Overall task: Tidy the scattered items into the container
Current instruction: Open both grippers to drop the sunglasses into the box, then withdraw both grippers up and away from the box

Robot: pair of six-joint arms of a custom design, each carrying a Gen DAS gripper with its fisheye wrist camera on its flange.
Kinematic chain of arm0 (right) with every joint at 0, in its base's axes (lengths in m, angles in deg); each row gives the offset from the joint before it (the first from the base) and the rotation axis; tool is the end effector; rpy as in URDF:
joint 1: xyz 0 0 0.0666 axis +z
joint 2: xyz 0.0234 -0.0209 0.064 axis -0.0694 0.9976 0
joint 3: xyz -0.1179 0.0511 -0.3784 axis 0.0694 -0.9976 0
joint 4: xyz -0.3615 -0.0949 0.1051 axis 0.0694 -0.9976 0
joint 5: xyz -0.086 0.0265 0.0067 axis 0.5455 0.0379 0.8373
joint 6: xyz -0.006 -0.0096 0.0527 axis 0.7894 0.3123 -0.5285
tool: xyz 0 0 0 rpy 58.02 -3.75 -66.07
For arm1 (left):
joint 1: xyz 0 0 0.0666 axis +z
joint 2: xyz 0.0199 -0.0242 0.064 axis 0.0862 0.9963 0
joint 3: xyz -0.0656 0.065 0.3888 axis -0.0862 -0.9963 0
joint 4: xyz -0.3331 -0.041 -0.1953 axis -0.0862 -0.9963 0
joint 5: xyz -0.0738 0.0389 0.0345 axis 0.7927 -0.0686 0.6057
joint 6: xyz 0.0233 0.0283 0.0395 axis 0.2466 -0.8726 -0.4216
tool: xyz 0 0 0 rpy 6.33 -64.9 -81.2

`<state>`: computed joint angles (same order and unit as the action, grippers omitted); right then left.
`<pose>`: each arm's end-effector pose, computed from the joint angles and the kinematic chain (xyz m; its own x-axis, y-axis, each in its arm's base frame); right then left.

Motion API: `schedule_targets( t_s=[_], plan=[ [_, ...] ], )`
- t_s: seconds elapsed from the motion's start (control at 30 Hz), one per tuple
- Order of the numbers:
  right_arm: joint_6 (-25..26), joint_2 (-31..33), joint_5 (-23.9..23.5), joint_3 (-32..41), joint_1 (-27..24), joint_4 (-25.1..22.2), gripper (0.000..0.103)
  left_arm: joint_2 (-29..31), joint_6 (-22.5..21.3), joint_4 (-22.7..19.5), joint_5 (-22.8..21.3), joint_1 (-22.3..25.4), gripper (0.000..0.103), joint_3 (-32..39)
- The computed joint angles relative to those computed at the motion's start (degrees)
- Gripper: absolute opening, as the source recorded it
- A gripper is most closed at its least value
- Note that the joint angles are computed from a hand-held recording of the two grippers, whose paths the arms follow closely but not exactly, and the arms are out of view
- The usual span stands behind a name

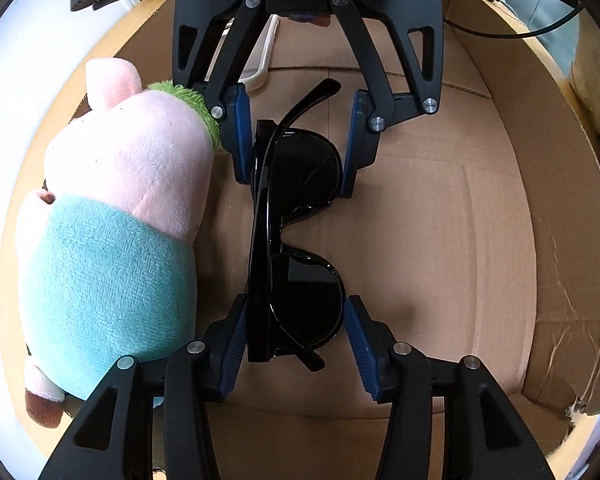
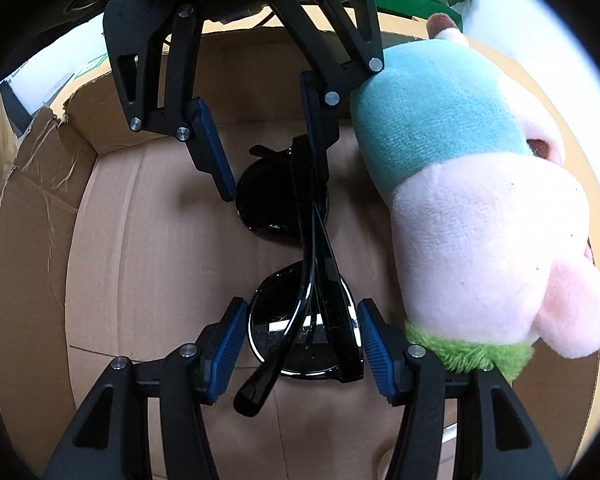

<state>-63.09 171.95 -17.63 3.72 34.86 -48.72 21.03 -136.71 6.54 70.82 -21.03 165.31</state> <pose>0.3886 0.3144 0.3902 -0.5703 -0.7470 -0.3417 -0.7872 0.6158 -0.0324 0.4377 -0.2225 0.3782 0.3866 0.8932 -0.2296 0.9219 -0.3672 0.1238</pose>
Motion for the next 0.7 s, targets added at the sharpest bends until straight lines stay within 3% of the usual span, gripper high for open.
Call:
schedule_targets(
  t_s=[0.13,0.3,0.43,0.63,0.7],
  plan=[
    [-1.43,0.23,0.18,0.31,0.53,-0.65,0.056,-0.83,0.27,0.61,-0.13,-0.04,0.054,-1.2],
    [-3.29,-0.26,1.67,0.2,1.67,-0.42,0.057,-2.61,1.53,2.61,-0.43,0.29,0.069,-3.02],
    [-5.09,-1.32,3.12,0.65,2.98,-0.76,0.058,-5.14,2.36,3.63,-0.08,0.97,0.071,-4.16],
    [-9.65,-4.69,8.32,1.84,7.26,-2.68,0.06,-12.73,6.48,4.94,5.47,3.56,0.077,-6.77],
    [-12.82,-6.59,10.81,2.24,9.65,-3.55,0.06,-16.42,7.88,5.83,7.82,4.64,0.084,-8.74]
  ],
)
